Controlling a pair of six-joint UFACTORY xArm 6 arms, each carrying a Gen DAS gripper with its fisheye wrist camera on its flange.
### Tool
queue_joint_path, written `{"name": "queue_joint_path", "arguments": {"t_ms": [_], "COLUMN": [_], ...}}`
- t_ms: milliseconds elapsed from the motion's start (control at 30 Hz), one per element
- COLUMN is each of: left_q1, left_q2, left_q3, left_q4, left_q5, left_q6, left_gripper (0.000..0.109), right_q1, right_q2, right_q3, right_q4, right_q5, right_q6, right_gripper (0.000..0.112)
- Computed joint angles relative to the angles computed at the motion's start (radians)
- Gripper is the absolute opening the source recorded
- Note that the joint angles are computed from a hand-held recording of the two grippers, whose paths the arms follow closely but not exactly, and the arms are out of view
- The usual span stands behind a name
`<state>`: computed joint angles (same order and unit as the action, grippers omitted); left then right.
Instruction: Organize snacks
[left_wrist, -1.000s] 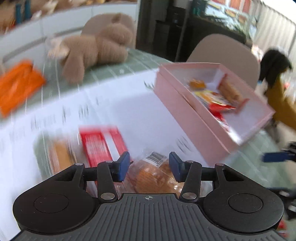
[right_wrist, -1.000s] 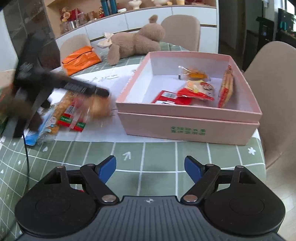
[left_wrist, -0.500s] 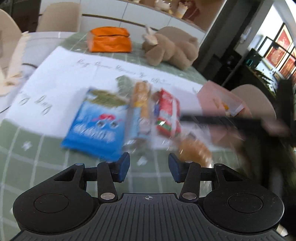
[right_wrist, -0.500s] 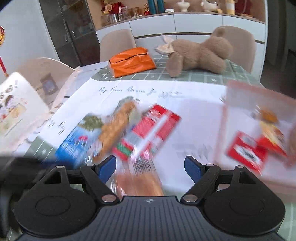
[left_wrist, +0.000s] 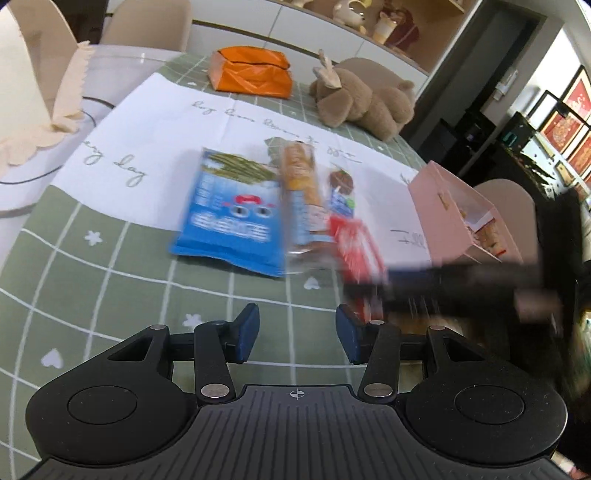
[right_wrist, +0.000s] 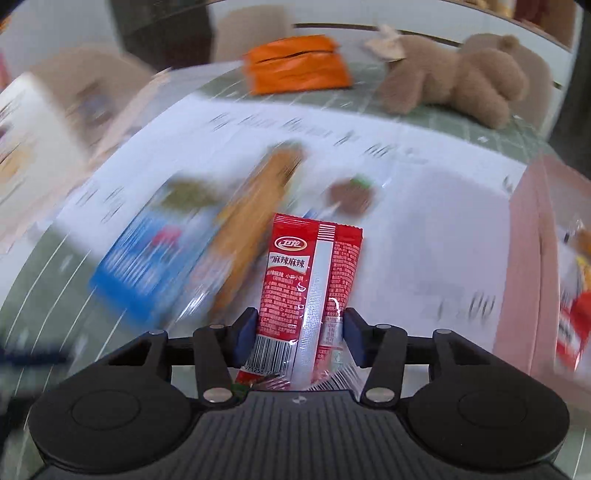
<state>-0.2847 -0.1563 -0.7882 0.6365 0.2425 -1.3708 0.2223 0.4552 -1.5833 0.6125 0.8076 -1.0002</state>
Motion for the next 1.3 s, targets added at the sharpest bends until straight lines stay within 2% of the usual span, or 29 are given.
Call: {"name": "queue_joint_path", "arguments": {"t_ms": [33, 133, 167, 200, 267, 333, 400, 500, 633, 733, 833, 900, 933, 1067, 1100, 1133, 1167, 1233, 1300], "left_q1": [-0.001, -0.018, -0.026, -0.034, -0.053, -0.072, -0.092, -0.119, -0.140, -0.147, -0.158, -0.156, -0.156, -0.146, -0.143, -0.140, -0.139, -0.142, -0.149], "left_q2": [0.009, 0.032, 0.040, 0.052, 0.081, 0.123, 0.171, 0.230, 0.281, 0.282, 0.269, 0.251, 0.241, 0.205, 0.202, 0.206, 0.219, 0.259, 0.307], "left_q3": [-0.004, -0.020, -0.028, -0.038, -0.066, -0.114, -0.174, -0.255, -0.316, -0.325, -0.338, -0.327, -0.317, -0.273, -0.262, -0.258, -0.268, -0.317, -0.377], "left_q4": [-0.020, -0.132, -0.166, -0.209, -0.301, -0.359, -0.379, -0.308, -0.297, -0.259, -0.188, -0.186, -0.201, -0.295, -0.331, -0.361, -0.362, -0.319, -0.292], "left_q5": [-0.013, -0.025, -0.024, -0.021, -0.006, 0.034, 0.077, 0.131, 0.146, 0.180, 0.267, 0.292, 0.295, 0.261, 0.236, 0.212, 0.203, 0.221, 0.253], "left_q6": [0.015, 0.119, 0.157, 0.203, 0.294, 0.358, 0.409, 0.437, 0.503, 0.504, 0.451, 0.439, 0.439, 0.433, 0.434, 0.437, 0.426, 0.401, 0.403], "left_gripper": [0.050, 0.050, 0.050, 0.050, 0.050, 0.050, 0.051, 0.051, 0.051, 0.051, 0.051, 0.051, 0.051, 0.050, 0.050, 0.050, 0.051, 0.051, 0.053], "right_q1": [-0.016, -0.083, -0.101, -0.118, -0.151, -0.183, -0.210, -0.244, -0.303, -0.304, -0.256, -0.211, -0.176, -0.113, -0.118, -0.136, -0.164, -0.239, -0.288], "right_q2": [-0.038, -0.095, -0.119, -0.150, -0.216, -0.256, -0.274, -0.284, -0.305, -0.331, -0.367, -0.371, -0.367, -0.317, -0.300, -0.288, -0.274, -0.254, -0.244], "right_q3": [0.043, 0.078, 0.101, 0.137, 0.210, 0.251, 0.267, 0.280, 0.312, 0.360, 0.440, 0.474, 0.493, 0.494, 0.480, 0.461, 0.428, 0.353, 0.322], "right_q4": [0.027, 0.085, 0.108, 0.135, 0.195, 0.247, 0.249, 0.221, 0.167, 0.173, 0.199, 0.216, 0.228, 0.231, 0.194, 0.163, 0.145, 0.138, 0.132], "right_q5": [0.042, 0.246, 0.262, 0.250, 0.197, 0.151, 0.113, 0.066, 0.119, 0.116, 0.005, -0.092, -0.181, -0.440, -0.465, -0.447, -0.388, -0.197, -0.101], "right_q6": [-0.043, -0.112, -0.130, -0.156, -0.221, -0.265, -0.262, -0.258, -0.293, -0.364, -0.459, -0.490, -0.489, -0.407, -0.347, -0.295, -0.246, -0.182, -0.152], "right_gripper": [0.050, 0.050, 0.052, 0.053, 0.068, 0.077, 0.077, 0.077, 0.077, 0.078, 0.078, 0.078, 0.078, 0.078, 0.078, 0.078, 0.078, 0.078, 0.078]}}
